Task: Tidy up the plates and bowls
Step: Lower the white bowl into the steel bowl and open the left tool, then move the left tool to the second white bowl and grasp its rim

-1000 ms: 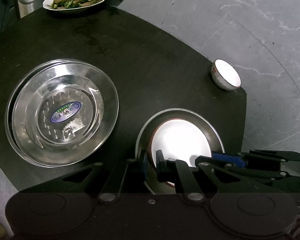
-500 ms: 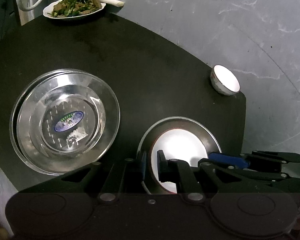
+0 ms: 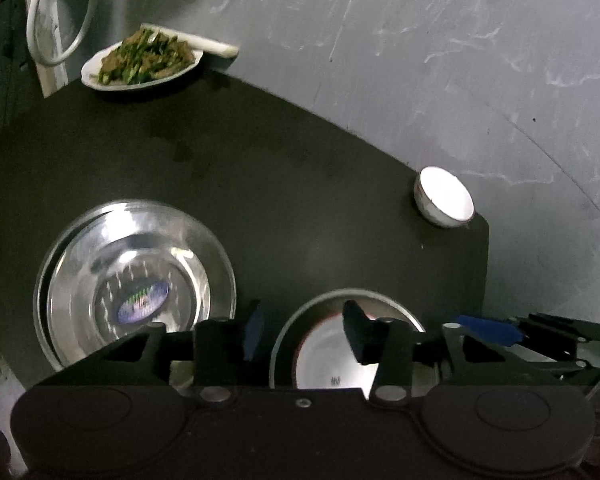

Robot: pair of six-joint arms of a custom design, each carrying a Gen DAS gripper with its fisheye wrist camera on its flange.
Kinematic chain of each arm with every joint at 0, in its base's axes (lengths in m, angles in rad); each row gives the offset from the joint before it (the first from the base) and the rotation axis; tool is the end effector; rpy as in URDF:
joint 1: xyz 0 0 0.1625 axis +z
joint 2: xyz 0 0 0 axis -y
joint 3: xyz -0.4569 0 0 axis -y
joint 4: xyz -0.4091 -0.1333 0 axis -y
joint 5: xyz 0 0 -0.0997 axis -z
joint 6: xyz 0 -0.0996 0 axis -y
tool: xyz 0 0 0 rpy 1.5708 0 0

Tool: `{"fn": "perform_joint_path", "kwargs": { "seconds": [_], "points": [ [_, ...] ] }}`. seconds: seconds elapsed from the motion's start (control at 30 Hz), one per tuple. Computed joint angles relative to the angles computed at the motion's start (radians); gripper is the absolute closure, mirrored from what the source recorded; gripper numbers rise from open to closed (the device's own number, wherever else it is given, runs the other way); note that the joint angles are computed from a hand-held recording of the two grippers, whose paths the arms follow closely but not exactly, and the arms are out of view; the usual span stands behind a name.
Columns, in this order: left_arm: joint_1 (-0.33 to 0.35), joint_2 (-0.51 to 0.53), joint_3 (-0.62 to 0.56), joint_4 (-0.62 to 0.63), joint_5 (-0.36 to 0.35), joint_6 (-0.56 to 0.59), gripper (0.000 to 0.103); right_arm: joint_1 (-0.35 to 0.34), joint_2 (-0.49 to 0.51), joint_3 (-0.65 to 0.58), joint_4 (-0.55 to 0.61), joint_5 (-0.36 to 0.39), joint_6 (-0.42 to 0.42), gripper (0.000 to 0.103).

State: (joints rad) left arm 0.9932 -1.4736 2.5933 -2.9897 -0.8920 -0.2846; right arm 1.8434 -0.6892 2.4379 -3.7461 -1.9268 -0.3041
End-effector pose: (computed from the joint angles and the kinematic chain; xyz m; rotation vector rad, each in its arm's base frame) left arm -0.0220 -0.3924 0.2044 0.2381 2.5439 -0.7258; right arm 0.2052 -0.3679 0.0067 0.6728 -2.6413 0.5821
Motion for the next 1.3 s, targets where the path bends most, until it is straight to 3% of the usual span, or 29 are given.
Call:
{"fn": "perform_joint_path", "kwargs": {
  "seconds": [0.27, 0.33, 0.53, 0.83, 1.3],
  "points": [
    [0.008, 0.134, -0.066, -0.127, 0.061, 0.083, 0.005, -0.05, -0.004, -0.006, -0.071, -0.025, -0.016, 0.023],
    [0.017, 0.179, -0.091, -0.164, 0.066, 0.105, 0.001, -0.071, -0.005, -0.007, -0.095, -0.019, -0.019, 0.012],
    [0.067, 0.312, -0.212, -0.187, 0.01, 0.127, 0.001, -0.128, -0.01, -0.036, -0.147, -0.044, -0.046, 0.005],
    [0.094, 0.526, -0.395, -0.218, -0.045, 0.233, 0.001, -0.203, 0.019, -0.118, -0.257, -0.085, -0.11, 0.003],
    [0.108, 0.62, -0.493, -0.145, -0.063, 0.254, 0.001, -0.262, 0.052, -0.213, -0.227, -0.075, -0.19, 0.011]
  ]
}}
